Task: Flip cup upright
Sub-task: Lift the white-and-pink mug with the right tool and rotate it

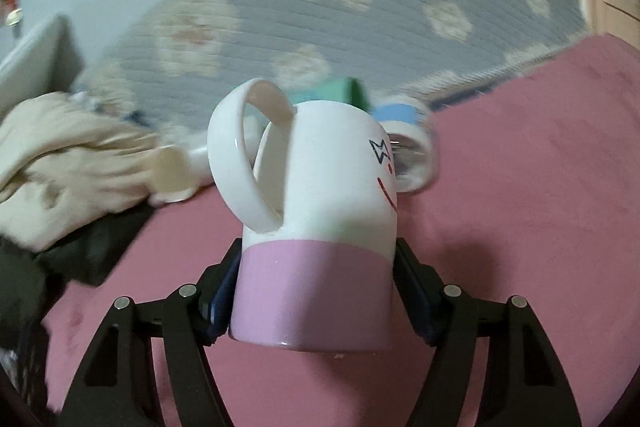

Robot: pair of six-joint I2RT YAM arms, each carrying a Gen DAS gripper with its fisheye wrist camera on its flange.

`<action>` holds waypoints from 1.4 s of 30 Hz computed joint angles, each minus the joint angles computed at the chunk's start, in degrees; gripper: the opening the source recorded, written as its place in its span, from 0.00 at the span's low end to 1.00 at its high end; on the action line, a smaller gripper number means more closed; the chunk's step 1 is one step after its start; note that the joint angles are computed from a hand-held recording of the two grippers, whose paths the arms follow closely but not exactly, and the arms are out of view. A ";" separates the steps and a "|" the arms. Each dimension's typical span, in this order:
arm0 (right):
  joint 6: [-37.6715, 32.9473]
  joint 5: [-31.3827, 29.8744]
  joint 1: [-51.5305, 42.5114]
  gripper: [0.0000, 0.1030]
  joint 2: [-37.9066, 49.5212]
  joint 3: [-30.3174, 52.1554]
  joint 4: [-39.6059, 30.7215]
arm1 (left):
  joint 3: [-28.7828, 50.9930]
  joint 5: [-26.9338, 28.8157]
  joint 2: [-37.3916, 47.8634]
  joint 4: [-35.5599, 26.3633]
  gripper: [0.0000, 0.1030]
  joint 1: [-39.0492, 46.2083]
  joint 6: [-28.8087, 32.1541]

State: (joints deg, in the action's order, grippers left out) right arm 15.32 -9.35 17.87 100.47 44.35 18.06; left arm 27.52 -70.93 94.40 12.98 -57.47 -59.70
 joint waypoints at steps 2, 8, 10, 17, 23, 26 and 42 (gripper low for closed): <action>0.55 -2.20 1.72 0.70 -1.34 -1.52 0.58 | -1.69 -0.63 -0.86 2.50 1.00 -0.32 -0.10; 5.78 -9.74 5.89 0.70 2.02 -1.39 -0.59 | -3.21 -5.69 -2.27 1.15 1.00 -2.80 -4.80; 6.36 -10.21 7.40 0.70 3.23 -1.87 0.31 | -3.18 -7.28 -2.58 0.19 1.00 -3.48 -5.81; 5.91 -9.38 11.80 0.71 5.27 -2.73 2.96 | -3.17 -6.89 -2.66 0.52 1.00 -2.79 -5.16; 3.01 -7.42 10.79 0.85 3.44 -3.94 2.82 | -3.71 -6.60 -2.75 0.76 1.00 -2.50 -6.06; 0.29 -6.10 10.14 0.85 1.29 -4.80 1.94 | -3.78 -6.62 -2.87 0.55 1.00 -2.51 -6.35; -5.48 -12.37 2.10 0.85 -1.45 -5.38 -4.35 | -3.05 -5.96 -2.53 -1.67 1.00 -2.19 -7.55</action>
